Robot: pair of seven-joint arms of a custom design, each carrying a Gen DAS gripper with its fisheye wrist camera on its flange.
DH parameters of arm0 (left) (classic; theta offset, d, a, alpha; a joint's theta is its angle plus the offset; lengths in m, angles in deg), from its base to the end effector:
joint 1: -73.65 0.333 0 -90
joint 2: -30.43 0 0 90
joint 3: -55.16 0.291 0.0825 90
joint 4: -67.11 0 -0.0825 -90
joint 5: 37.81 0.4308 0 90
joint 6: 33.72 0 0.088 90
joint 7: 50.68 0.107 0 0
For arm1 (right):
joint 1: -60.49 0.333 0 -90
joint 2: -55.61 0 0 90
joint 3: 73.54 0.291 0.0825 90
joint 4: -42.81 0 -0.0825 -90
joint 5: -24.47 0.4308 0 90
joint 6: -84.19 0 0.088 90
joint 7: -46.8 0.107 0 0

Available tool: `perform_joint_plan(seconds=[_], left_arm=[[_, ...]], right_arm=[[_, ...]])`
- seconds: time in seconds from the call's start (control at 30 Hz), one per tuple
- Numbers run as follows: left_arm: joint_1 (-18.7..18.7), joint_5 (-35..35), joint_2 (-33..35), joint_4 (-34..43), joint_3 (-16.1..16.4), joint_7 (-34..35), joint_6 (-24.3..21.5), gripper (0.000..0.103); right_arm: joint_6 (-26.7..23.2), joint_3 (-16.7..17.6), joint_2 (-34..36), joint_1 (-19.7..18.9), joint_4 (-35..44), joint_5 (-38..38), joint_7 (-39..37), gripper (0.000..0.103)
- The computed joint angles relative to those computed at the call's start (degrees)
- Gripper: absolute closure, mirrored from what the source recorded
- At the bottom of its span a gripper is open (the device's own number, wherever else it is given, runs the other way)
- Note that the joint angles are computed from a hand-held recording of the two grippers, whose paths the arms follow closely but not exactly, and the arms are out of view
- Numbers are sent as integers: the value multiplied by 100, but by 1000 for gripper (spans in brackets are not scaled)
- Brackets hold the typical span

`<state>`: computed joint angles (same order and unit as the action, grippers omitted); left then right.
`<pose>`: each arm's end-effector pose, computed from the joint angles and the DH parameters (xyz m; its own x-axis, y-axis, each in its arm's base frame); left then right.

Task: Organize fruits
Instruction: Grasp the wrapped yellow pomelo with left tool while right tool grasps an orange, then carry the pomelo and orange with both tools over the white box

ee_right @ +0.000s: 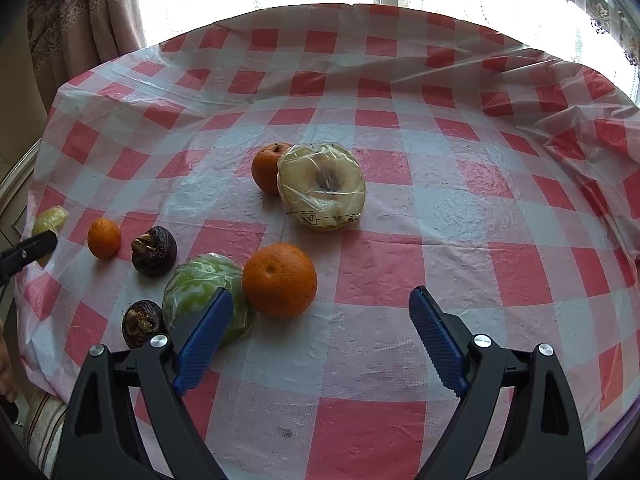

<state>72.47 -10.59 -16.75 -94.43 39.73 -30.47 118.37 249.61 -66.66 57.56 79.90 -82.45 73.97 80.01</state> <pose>0.3894 -0.1170 0.4431 0.4806 -0.8551 0.1945 -0.5542 -0.4680 -0.6883 0.5651 0.2295 0.3803 0.6398 -0.7672 -0.0441 -0.5690 -0.4344 -0.6982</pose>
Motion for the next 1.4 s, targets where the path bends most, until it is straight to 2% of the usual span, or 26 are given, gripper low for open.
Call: perform_joint_plan(seconds=[0.1, 0.2, 0.4, 0.6, 0.77, 0.93, 1.0, 1.07, 1.17, 1.4], left_arm=[[40, 68, -318, -13, 19, 82, -237, 39], [-32, 46, -322, 45, 34, 170, -326, 39], [-188, -26, 303, 254, -117, 66, -36, 39], [-257, 126, 837, 499, -254, -44, 12, 39], [-285, 264, 895, 535, -288, -233, -149, 39], [-391, 345, 1021, 659, -277, -248, -316, 39], [-430, 357, 1062, 704, -265, -257, -393, 39], [-479, 361, 1104, 746, -258, -261, -449, 39], [-546, 380, 1138, 815, -280, -298, -558, 39], [-660, 528, 1203, 908, -380, -457, -688, 39]], right_arm=[[-211, -42, 102, -51, 116, -206, 246, 17], [-278, -29, 134, -85, 147, -309, 250, 17], [-388, -17, 148, -138, 182, -266, 129, 18], [-330, 7, 117, -137, 202, -30, -161, 18], [-433, 21, 198, -121, 313, -175, -168, 27], [-612, 27, 327, -113, 487, -374, -69, 30], [-827, 43, 399, -149, 582, -400, -106, 38], [-1092, 92, 369, -208, 599, -116, -442, 61], [-851, 107, 211, -135, 380, -73, -610, 63], [-804, -6, -64, -105, 77, 163, -688, 63]])
